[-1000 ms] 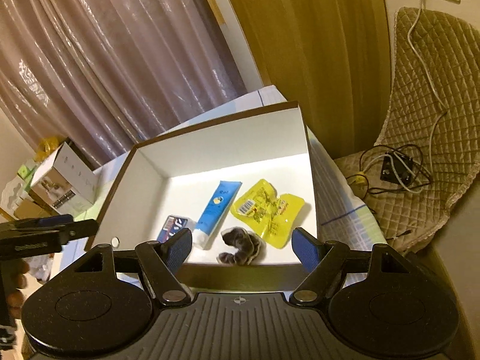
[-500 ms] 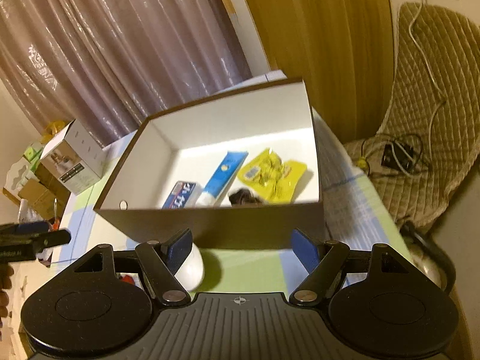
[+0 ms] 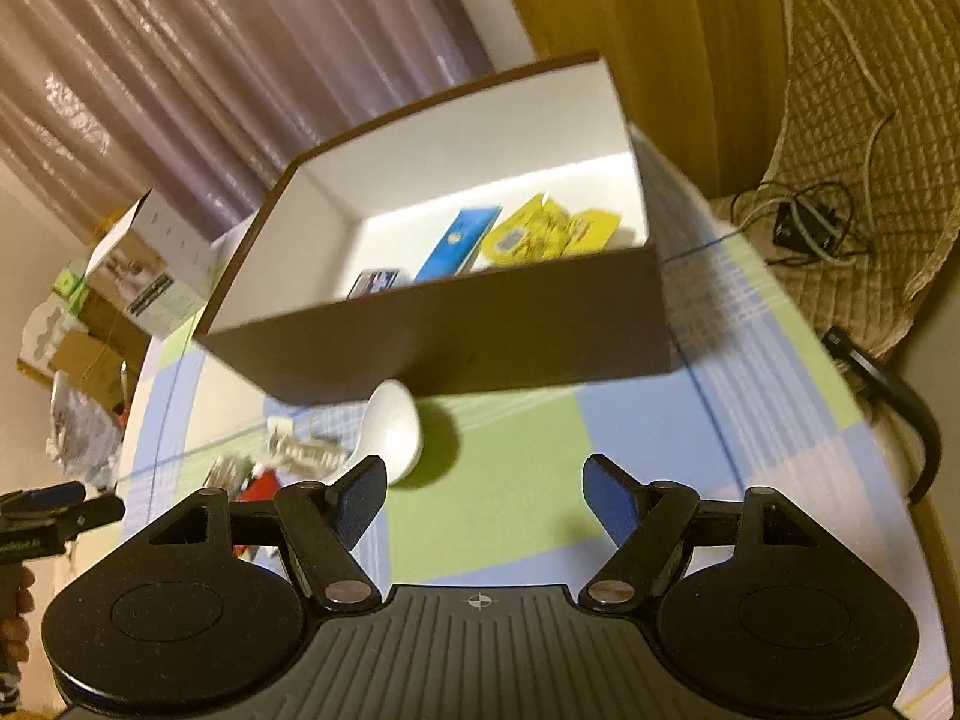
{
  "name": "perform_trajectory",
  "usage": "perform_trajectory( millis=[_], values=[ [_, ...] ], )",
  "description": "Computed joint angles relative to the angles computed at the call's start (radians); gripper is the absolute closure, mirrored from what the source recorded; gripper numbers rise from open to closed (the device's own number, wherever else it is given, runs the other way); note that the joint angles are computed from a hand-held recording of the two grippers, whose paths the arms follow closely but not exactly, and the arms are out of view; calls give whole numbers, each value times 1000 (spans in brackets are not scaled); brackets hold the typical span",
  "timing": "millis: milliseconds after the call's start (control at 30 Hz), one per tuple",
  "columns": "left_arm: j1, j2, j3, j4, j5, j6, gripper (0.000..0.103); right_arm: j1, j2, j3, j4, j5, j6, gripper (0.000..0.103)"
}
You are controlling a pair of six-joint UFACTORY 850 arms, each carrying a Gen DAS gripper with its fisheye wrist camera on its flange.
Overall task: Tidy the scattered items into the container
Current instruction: 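Move both tools back from the box toward the remaining items on the table, then grasp the white ladle handle with the right tool while the left tool grasps the cotton swab pack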
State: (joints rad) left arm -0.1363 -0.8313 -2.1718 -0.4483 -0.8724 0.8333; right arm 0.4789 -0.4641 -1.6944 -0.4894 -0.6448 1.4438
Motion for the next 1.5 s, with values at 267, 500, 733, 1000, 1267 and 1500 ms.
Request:
perform_trajectory(
  millis=[267, 500, 733, 1000, 1267, 1500],
  values=[
    [18, 24, 71, 60, 7, -25, 3, 14, -31, 4, 113, 16, -66, 24],
    [32, 26, 85, 84, 26, -38, 3, 13, -51, 0, 132, 35, -98, 24],
    [43, -4, 43, 77, 29, -38, 4, 4, -97, -21, 74, 87, -78, 25],
    [46, -70, -47, 89, -5, -60, 7, -43, -150, -22, 129, 240, 15, 61],
    [49, -152, -169, 110, -55, -87, 8, -73, -174, -16, 91, 328, 163, 61],
    [41, -208, -246, 122, -106, -84, 8, -89, -190, -27, 181, 338, 87, 83]
  ],
)
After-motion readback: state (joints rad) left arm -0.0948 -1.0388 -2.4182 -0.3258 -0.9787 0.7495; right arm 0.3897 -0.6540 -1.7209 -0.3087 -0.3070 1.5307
